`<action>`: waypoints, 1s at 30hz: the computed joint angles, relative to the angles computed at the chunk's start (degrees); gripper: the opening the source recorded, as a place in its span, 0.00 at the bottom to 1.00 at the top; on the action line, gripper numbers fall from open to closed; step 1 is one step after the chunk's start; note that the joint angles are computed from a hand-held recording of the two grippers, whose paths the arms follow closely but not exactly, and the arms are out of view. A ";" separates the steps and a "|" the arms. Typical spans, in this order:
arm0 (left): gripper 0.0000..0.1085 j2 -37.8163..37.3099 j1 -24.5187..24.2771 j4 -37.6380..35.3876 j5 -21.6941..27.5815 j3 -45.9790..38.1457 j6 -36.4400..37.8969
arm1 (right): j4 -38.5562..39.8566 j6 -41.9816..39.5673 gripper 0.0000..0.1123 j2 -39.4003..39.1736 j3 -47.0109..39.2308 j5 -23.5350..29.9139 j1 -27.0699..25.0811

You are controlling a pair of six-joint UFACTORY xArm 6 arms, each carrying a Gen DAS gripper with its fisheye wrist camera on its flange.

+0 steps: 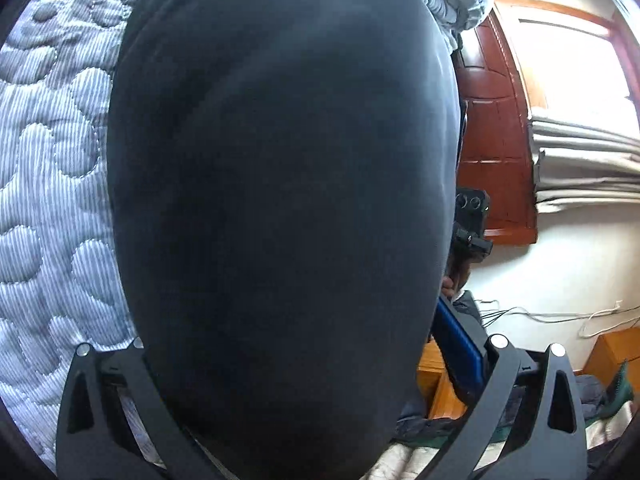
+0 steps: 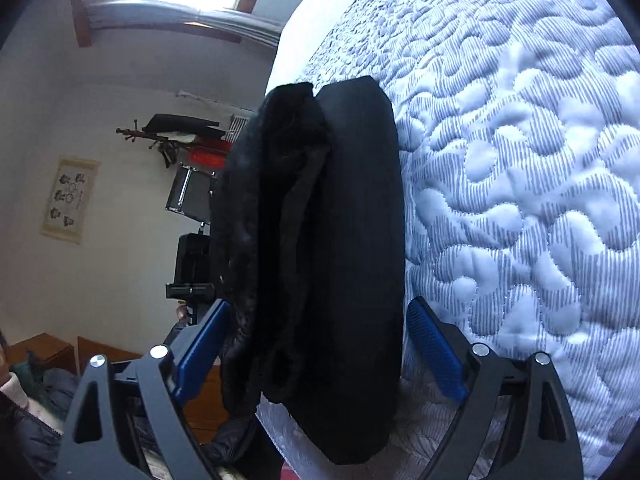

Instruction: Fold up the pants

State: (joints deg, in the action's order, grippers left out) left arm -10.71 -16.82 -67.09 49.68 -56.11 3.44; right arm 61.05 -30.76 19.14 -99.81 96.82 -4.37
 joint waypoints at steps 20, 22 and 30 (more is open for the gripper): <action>0.90 1.63 -4.16 -0.51 -6.19 -1.75 -5.25 | -1.33 -1.43 0.61 -3.06 4.00 -4.71 2.54; 0.86 1.30 -4.89 1.23 -7.63 -1.53 -7.35 | -0.87 -1.82 0.55 -3.37 4.42 -4.89 2.18; 0.47 -1.61 -4.67 -4.22 -9.58 1.85 -3.41 | 1.10 -1.88 0.49 -6.94 8.86 -8.10 2.60</action>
State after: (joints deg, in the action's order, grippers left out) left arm -12.32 -21.49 -71.31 40.10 -54.26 0.03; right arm 62.15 -32.63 12.20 -90.96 88.72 -1.77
